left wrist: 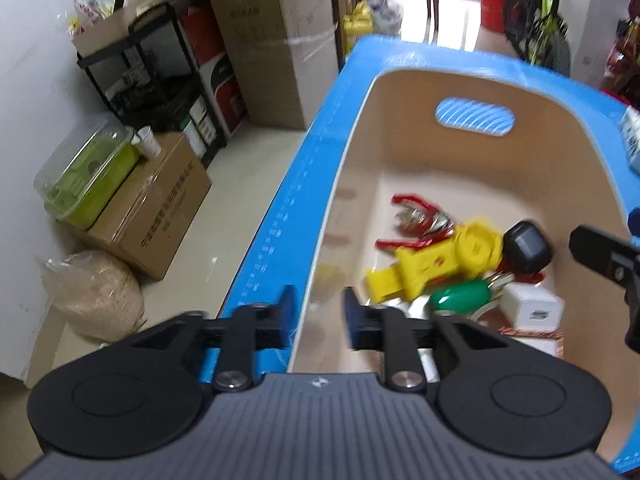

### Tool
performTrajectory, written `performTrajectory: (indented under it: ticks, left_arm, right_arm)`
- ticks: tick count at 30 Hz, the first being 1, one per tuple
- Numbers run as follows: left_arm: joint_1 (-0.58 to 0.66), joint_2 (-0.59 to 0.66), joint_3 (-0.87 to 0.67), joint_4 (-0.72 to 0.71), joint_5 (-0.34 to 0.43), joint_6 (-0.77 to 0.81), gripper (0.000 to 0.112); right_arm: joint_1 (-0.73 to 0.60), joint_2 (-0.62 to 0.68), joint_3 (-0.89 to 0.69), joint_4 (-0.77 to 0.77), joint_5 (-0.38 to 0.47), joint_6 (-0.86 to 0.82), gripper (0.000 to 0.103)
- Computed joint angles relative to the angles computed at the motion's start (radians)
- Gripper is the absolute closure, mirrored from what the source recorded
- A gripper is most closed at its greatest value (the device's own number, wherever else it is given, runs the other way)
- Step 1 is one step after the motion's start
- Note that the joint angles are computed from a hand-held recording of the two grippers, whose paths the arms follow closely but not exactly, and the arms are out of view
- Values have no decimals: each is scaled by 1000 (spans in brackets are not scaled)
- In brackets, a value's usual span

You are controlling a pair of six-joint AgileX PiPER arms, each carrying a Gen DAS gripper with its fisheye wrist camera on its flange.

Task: Organize rigid objects

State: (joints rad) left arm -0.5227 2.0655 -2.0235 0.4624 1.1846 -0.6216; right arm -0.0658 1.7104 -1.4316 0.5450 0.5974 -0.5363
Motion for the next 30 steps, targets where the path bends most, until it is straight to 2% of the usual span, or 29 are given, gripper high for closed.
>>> performTrajectory:
  ticks: [1,4,5,7,14,21,30]
  left_arm:
    - [-4,-8,6,6,-12,-8,58]
    - [-27,-29,17,44,-25,-56,42]
    - [-35,-39,25,58,-32,-79,40]
    - [-51,-57,29,77,-39,-100,35]
    - [-93,-105,19,97,-19,-85,34]
    - [-165,-178,55,127,-9,-103,34]
    - [-262,-276,126,183,9,-205,34]
  right_arm:
    - [-3,-12,7,-7,-6,14,22]
    - [-15,-50,35,-29,-24,51,15]
    - [-15,-62,44,-45,-33,72,10]
    - [-13,-87,62,-102,-53,141,9]
    - [-22,-174,86,-215,-36,251,7]
    - [-54,-283,124,-262,0,312,7]
    - [-144,-449,187,-224,72,280,6]
